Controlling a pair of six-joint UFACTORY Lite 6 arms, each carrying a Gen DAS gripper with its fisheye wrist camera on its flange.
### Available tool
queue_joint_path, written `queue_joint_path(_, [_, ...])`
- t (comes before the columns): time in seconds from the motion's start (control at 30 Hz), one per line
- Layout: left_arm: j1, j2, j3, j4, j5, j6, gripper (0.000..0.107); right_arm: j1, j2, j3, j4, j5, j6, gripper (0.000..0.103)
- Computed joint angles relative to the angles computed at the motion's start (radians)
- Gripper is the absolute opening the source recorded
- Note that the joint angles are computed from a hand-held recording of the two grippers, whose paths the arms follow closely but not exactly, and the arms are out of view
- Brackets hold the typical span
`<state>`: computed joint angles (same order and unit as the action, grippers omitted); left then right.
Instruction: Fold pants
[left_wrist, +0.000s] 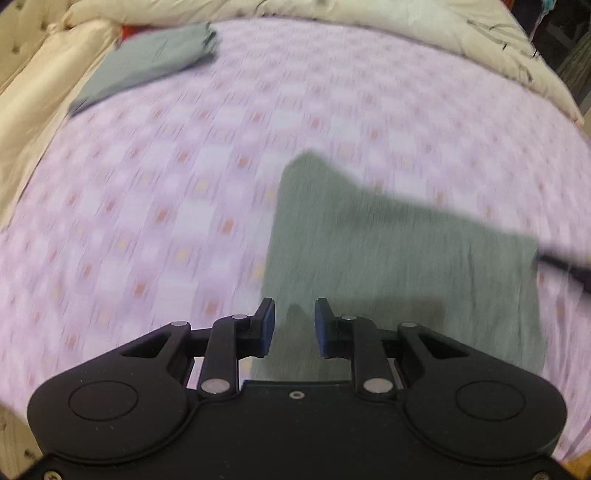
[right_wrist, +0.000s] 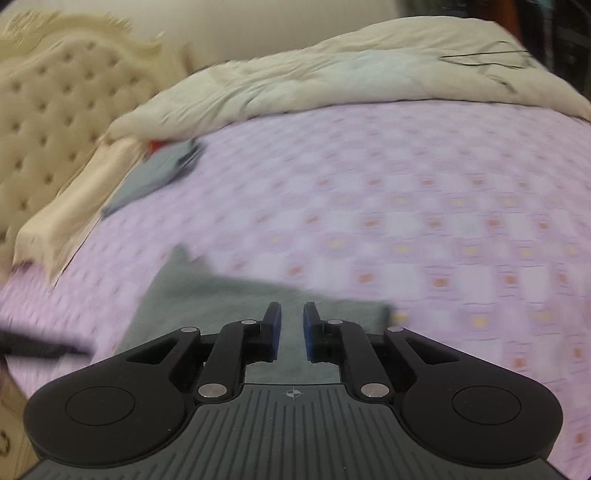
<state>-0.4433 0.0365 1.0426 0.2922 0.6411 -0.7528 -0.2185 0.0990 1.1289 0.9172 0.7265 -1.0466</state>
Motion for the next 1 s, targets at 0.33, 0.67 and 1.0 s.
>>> queue_joint_path(0.33, [0.140, 0.611, 0.565, -0.180, -0.006, 0.301, 0.029, 0.146, -0.095, -0.200, -0.341, -0.124, 0.394, 0.013])
queue_joint_path(0.67, [0.208, 0.605, 0.578, -0.290, -0.005, 0.435, 0.029, 0.112, -0.239, -0.319, -0.414, -0.056, 0.470, 0.013])
queue_joint_path(1.0, [0.044, 0.060, -0.090, -0.278, -0.056, 0.442, 0.029, 0.069, -0.284, -0.344, -0.403, -0.003, 0.466, 0.013])
